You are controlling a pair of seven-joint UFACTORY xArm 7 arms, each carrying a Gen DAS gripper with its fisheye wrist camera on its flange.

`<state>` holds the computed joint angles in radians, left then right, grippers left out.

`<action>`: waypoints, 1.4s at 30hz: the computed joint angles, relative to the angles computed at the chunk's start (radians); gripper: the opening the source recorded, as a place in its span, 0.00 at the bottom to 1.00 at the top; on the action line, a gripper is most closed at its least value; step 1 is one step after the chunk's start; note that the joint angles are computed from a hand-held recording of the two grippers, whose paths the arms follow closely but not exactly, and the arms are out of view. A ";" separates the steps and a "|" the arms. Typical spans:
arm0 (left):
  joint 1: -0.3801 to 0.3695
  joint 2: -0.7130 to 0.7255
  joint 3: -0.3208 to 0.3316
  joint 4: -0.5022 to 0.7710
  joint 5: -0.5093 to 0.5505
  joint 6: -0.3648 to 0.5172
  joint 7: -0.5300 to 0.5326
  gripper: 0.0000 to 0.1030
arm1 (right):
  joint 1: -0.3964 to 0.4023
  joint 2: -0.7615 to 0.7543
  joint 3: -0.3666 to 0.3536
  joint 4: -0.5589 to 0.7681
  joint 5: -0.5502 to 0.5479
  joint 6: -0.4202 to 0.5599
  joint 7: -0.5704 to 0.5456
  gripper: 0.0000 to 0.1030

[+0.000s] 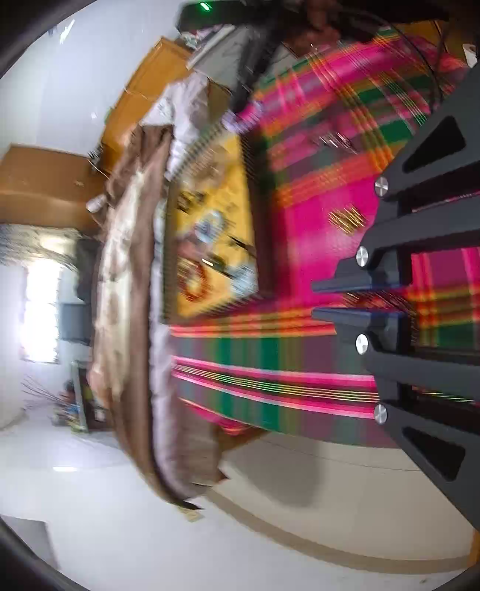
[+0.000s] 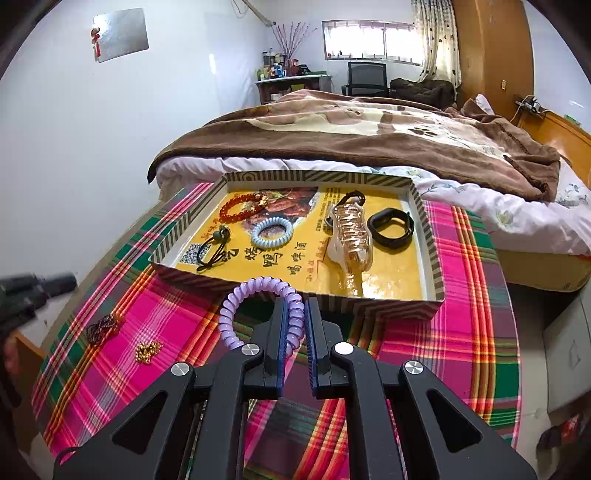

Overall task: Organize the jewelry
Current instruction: 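Lift the dark bead bracelet with the left gripper while the right gripper holds the lavender coil, then carry the bracelet and coil into the tray and open both grippers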

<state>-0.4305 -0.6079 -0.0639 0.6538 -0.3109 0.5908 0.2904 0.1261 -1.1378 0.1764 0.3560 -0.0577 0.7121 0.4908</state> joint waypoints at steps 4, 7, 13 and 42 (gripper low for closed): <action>-0.008 0.008 0.000 -0.045 0.003 -0.002 0.017 0.65 | 0.007 0.013 -0.003 -0.006 0.006 -0.013 0.001 0.09; 0.006 0.037 -0.020 -0.052 0.020 -0.025 0.001 0.67 | 0.010 0.017 -0.001 -0.010 0.010 -0.015 0.007 0.09; 0.020 0.086 -0.054 -0.055 0.093 -0.044 -0.034 0.67 | 0.014 0.009 -0.001 -0.018 0.012 -0.017 0.014 0.09; -0.023 0.180 -0.021 0.198 0.023 -0.067 0.020 0.07 | -0.040 0.094 -0.028 0.053 -0.003 -0.086 -0.016 0.09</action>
